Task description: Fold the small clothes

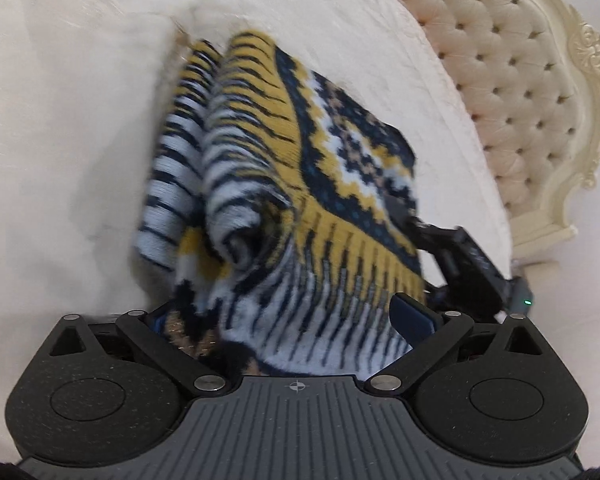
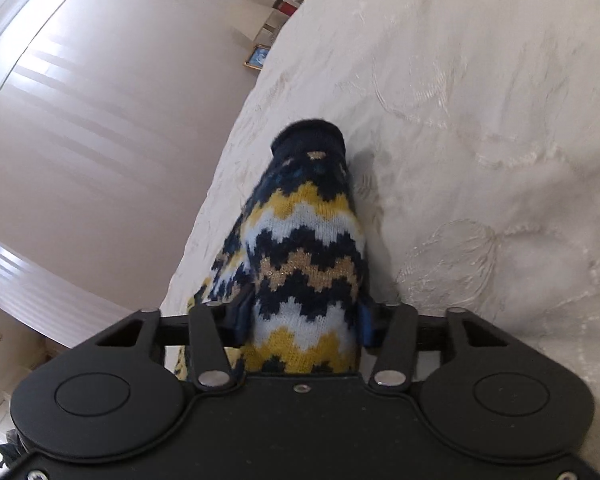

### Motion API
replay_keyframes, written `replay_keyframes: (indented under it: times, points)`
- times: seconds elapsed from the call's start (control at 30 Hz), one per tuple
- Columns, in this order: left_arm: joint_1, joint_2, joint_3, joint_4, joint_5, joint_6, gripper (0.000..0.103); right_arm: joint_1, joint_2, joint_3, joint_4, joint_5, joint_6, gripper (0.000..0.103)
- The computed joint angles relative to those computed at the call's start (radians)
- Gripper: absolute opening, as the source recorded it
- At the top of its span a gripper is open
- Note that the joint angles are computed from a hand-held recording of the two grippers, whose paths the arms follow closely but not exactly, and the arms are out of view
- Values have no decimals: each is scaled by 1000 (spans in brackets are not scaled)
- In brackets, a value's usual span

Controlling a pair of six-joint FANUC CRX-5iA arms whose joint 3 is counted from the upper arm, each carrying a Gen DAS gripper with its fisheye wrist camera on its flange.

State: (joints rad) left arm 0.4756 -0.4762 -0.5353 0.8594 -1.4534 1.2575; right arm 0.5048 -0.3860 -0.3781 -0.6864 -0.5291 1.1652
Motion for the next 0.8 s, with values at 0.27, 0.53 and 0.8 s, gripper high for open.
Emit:
replay_keyframes:
  times: [0.27,0.53,0.8]
  points:
    - [-3,2,-43,89,-39,-10,62,164,-45,-25,421,-16,-342,46]
    - [-13,-43,-24,97,-155,20,62,313,-191,-49,675,-226,-561,46]
    - [31,-142,-18,28,-425,-27,67,517,-403,-84,773,-516,-702,47]
